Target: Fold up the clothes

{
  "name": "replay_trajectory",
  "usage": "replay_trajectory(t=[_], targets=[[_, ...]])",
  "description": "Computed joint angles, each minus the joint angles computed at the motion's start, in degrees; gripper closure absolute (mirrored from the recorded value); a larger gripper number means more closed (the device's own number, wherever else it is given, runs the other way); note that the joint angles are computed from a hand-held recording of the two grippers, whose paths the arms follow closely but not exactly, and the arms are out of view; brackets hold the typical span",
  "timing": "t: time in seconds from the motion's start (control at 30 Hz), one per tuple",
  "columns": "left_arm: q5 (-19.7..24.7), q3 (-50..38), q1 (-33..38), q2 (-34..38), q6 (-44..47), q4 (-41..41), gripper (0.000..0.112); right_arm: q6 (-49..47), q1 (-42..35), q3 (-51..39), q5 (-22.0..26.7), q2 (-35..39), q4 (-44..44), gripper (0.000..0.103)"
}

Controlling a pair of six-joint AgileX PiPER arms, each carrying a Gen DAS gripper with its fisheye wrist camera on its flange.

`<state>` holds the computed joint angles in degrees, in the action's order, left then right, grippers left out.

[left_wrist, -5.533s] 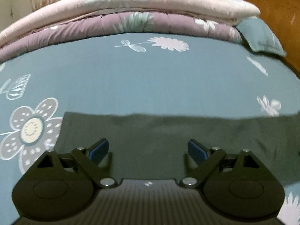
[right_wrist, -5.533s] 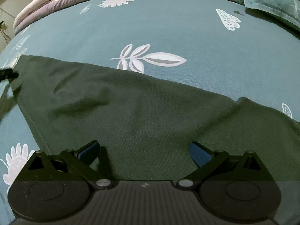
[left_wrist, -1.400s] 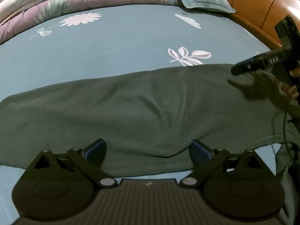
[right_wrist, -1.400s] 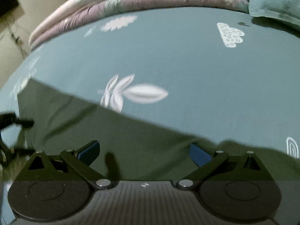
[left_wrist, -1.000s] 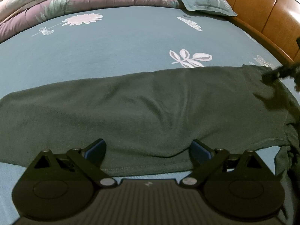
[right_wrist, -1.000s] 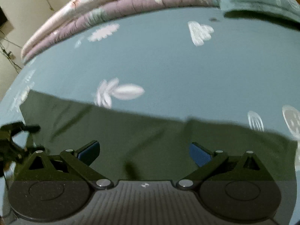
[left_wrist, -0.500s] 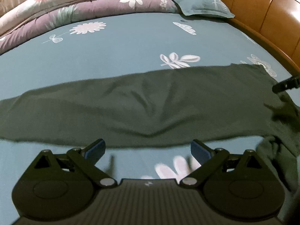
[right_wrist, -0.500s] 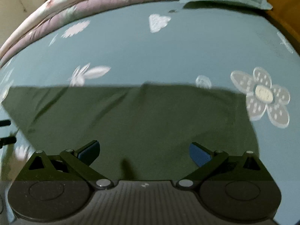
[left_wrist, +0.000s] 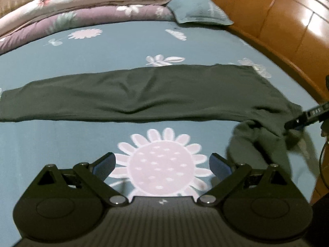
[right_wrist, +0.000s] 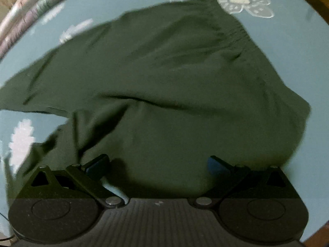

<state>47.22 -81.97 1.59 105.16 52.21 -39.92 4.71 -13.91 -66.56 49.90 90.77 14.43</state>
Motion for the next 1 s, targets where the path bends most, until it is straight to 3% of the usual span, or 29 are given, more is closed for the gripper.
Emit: replay_trajectory(t=[0.2, 0.37, 0.47, 0.63, 0.77, 0.83, 1.0], targets=[[3.24, 2.93, -0.79, -1.24, 7.74, -4.56, 0.015, 4.46, 5.27, 6.75, -3.49, -8.93, -2.46, 0.0], [7.4, 3.91, -1.68, -1.46, 13.29, -6.46, 0.015, 15.88, 10.46, 11.65, -4.85, -13.56, -8.66, 0.0], [10.27, 2.6, -2.24, -0.25, 14.43, -6.44, 0.015, 24.76, 14.69, 12.69, -3.2, -15.74, -14.22, 0.0], [11.92, 1.16, -4.6, 2.16, 16.39, -7.21, 0.015, 34.32, 21.82, 9.89, 4.45, -18.43, -24.03, 0.0], [12.25, 1.73, -6.47, 2.83, 16.06, -8.05, 0.015, 33.82, 22.97, 6.22, 6.78, -16.51, -25.08, 0.0], [14.6, 0.9, -6.46, 4.08, 15.56, -8.46, 0.015, 31.74, 23.28, 4.57, 6.72, -14.63, -24.66, 0.0], [13.56, -0.63, -7.96, 5.16, 12.81, -4.17, 0.015, 26.65, 23.85, 4.4, 4.6, -11.6, -21.86, 0.0]])
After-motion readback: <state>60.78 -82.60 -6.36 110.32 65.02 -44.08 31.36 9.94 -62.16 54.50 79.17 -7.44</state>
